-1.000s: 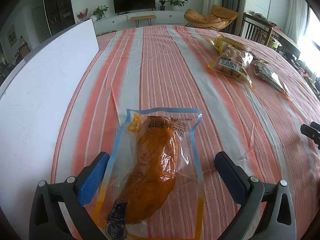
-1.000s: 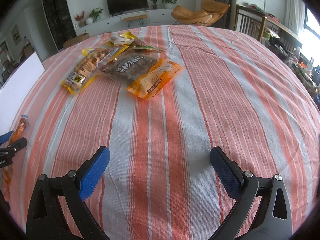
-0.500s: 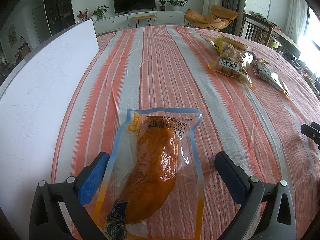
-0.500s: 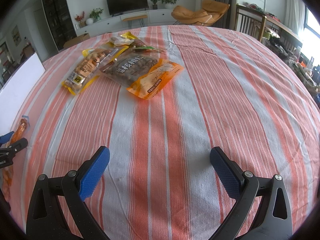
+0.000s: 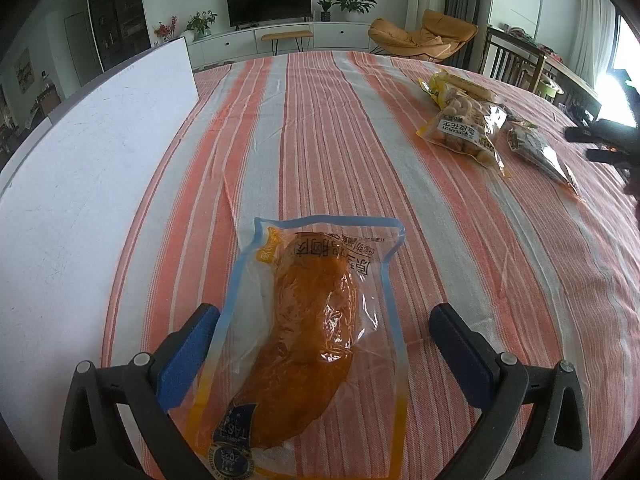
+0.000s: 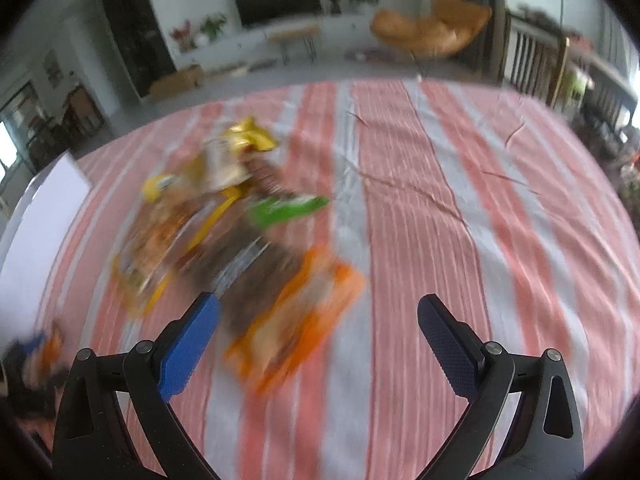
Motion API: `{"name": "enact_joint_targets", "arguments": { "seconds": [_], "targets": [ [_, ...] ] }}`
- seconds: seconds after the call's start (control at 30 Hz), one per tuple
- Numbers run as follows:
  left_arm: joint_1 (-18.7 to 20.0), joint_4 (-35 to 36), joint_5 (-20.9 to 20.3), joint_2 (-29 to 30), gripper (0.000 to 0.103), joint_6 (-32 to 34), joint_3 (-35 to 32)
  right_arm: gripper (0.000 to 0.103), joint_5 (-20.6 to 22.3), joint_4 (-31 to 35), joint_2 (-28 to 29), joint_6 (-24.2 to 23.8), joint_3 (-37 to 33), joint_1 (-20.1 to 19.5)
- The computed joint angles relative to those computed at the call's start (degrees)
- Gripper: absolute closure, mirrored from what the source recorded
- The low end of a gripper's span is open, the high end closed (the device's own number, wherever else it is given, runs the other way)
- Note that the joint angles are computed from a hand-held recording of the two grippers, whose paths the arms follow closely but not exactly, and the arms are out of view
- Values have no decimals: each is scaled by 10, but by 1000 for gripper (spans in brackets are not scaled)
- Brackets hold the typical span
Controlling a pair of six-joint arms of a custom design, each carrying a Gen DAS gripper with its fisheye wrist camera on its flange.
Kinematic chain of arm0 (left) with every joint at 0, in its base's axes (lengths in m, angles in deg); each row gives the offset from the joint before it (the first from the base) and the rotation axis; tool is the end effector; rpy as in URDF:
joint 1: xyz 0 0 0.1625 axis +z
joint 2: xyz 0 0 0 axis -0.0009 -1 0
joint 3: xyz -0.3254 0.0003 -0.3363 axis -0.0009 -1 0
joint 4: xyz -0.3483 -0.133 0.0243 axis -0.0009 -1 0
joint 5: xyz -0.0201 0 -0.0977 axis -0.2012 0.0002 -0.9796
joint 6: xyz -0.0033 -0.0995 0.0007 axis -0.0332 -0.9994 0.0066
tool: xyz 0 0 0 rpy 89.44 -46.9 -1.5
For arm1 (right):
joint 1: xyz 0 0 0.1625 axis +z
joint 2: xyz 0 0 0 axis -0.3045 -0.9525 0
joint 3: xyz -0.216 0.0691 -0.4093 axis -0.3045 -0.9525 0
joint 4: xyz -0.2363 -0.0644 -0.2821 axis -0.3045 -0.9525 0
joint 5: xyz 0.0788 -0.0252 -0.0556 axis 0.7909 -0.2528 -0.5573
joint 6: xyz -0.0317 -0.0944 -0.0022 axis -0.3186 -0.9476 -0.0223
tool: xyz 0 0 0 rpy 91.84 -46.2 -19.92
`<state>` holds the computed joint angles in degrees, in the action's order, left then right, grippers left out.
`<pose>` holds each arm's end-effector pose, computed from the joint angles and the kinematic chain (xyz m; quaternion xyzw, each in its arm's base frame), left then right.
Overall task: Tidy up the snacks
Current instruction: 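Grasp the walnut bag with the right tool while the left tool holds the sausage pouch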
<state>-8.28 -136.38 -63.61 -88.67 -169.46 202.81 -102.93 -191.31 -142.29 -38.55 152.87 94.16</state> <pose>-0.2303 -0.1487 0.0207 0.0202 0.8631 -0.3239 0.3871 0.0263 -0.3752 0.2863 0.2566 -0.9152 0.2047 0.2337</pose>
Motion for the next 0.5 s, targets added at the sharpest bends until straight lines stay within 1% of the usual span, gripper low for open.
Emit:
{"name": "enact_joint_targets", "arguments": {
  "seconds": [0.03, 0.07, 0.1, 0.13, 0.17, 0.23, 0.27, 0.3, 0.33, 0.37, 0.4, 0.43, 0.47, 0.5],
  "targets": [
    [0, 0, 0, 0, 0, 0, 0, 3, -6, 27, 20, 19, -27, 3],
    [0, 0, 0, 0, 0, 0, 0, 3, -9, 60, 27, 30, -46, 2],
    [0, 0, 0, 0, 0, 0, 0, 1, -20, 93, 45, 51, -66, 6],
    [0, 0, 0, 0, 0, 0, 0, 1, -27, 108, 59, 62, -75, 7],
    [0, 0, 0, -1, 0, 0, 0, 1, -24, 98, 60, 49, -71, 15],
    [1, 0, 1, -2, 0, 1, 0, 1, -17, 124, 62, 49, -65, 24],
    [1, 1, 1, -2, 0, 1, -1, 1, -8, 159, 54, 46, -62, 28],
    [2, 3, 2, -3, 0, 1, -1, 1, -2, 217, 41, 36, -63, 34],
    [2, 4, 2, -4, 0, 1, -1, 1, 0, 277, 30, 28, -67, 40],
    [2, 4, 2, -4, 0, 1, -1, 3, -5, 315, 22, 14, -60, 50],
    [2, 3, 2, -4, 0, 1, -1, 3, -18, 330, 17, 0, -51, 63],
    [2, 2, 2, -3, 0, 1, -1, 3, -34, 320, 15, -10, -42, 77],
    [2, 2, 2, -3, 0, 1, -1, 3, -52, 286, 17, -18, -29, 95],
    [2, 3, 2, -3, 0, 1, -1, 2, -69, 228, 29, -25, -16, 115]
  ]
}}
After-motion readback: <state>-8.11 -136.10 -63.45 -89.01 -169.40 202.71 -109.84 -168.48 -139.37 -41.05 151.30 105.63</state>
